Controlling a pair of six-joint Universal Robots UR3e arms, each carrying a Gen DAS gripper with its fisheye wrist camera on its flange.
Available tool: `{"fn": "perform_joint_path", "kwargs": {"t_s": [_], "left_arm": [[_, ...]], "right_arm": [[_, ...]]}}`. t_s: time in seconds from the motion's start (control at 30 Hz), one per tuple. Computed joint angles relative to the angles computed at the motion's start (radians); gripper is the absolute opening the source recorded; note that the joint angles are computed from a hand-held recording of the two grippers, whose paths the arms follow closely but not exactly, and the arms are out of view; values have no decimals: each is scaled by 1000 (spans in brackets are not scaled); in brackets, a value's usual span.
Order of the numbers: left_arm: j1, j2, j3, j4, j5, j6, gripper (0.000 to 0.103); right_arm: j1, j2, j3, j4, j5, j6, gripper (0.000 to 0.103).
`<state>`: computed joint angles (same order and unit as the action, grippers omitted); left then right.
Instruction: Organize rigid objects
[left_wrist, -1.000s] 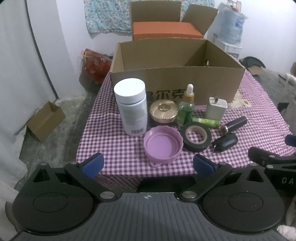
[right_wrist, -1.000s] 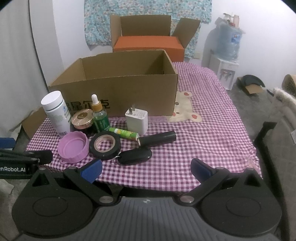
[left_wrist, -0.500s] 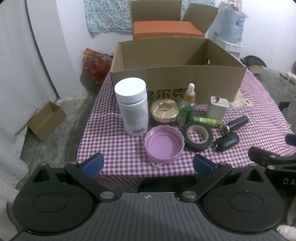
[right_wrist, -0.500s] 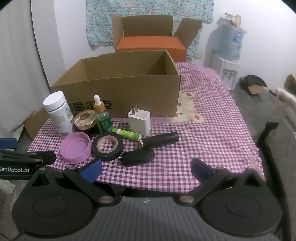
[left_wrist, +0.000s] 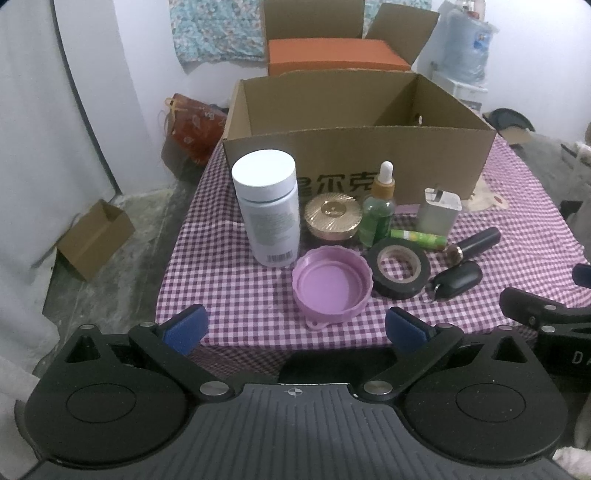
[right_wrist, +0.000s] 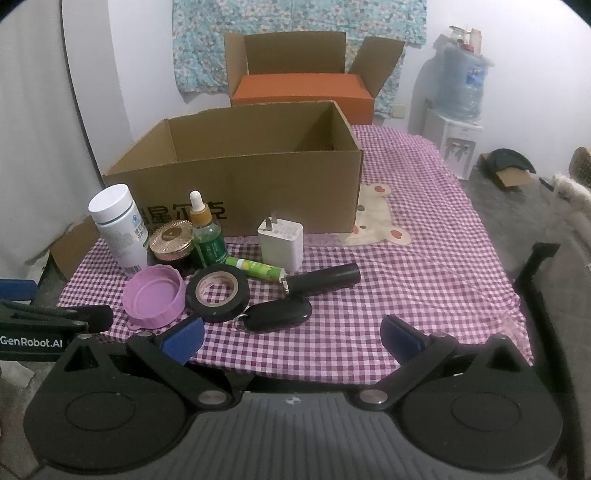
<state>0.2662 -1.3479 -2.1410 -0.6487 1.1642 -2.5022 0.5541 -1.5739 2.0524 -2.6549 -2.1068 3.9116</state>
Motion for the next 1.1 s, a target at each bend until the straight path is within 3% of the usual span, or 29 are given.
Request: {"fn": "perform_joint_path", "kwargs": {"t_s": [0.4,0.63,0.93,1.1], "left_arm": [[-19,-18,0,20,22,-6,103],[-27,-26,-5,14,-20,30,103],[-35,-23,-41,-11,-191,192,103],[-76,-80,5,-31,-280,225,96]], "right_arm": [[-4,0,17,-32,5,0,103],[-13,-16,81,-122,-2,2,103],[-114,-122,301,-372,76,33,100],[-277,-205,439,-493,250,35,90]]}}
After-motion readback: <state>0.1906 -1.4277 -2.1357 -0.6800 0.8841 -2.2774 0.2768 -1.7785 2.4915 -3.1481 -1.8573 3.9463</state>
